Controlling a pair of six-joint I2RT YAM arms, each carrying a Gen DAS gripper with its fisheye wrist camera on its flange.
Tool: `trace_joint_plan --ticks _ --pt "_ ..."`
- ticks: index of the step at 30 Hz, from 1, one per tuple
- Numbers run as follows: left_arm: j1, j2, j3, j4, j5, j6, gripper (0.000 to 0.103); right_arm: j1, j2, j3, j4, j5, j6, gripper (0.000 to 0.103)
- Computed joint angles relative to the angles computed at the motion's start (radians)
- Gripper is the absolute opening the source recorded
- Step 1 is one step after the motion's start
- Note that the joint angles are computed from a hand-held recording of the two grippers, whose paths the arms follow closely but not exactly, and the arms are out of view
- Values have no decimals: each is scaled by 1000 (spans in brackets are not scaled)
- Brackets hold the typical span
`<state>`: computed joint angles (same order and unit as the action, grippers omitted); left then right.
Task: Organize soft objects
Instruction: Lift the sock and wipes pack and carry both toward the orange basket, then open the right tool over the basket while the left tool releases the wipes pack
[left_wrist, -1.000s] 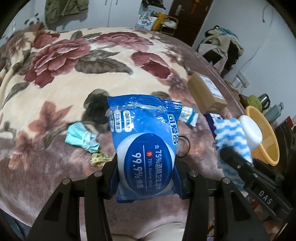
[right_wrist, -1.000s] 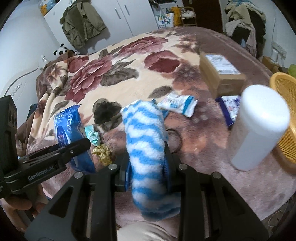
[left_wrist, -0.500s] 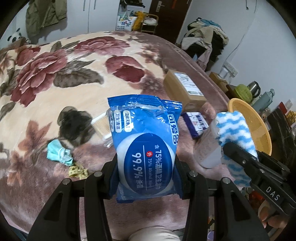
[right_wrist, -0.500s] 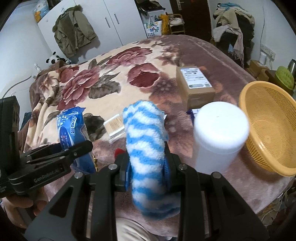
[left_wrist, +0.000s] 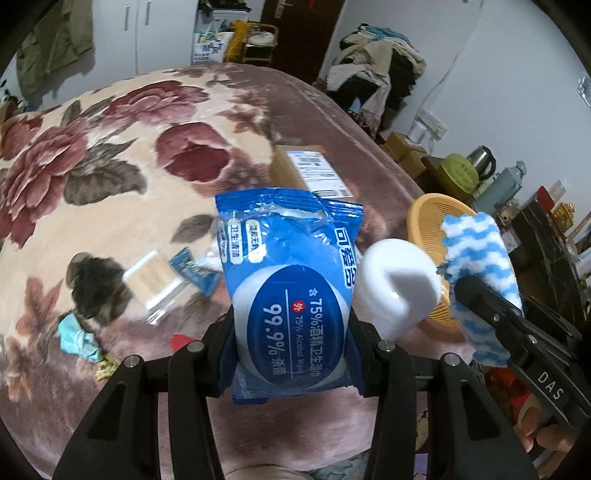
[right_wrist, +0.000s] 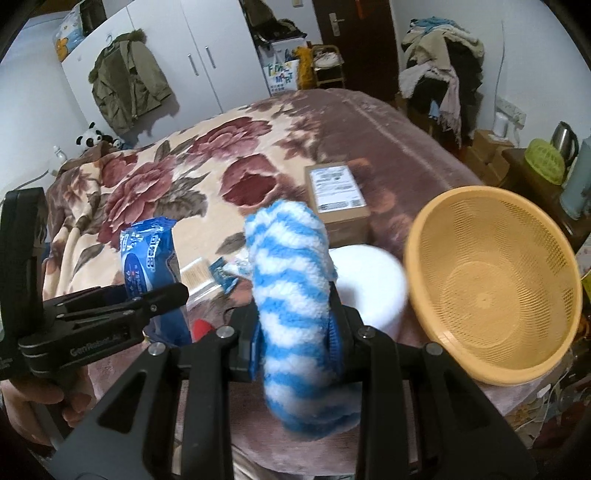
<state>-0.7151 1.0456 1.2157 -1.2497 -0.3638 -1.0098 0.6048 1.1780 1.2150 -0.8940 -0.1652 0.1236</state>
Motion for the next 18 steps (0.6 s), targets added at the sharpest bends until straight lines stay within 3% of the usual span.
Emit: trace_joint_plan --ticks 12,18 --pt "-29 337 289 96 45 127 49 -317 36 49 -41 -119 -119 30" --pt "-18 490 424 164 112 186 49 -455 71 72 -60 -167 -154 30"
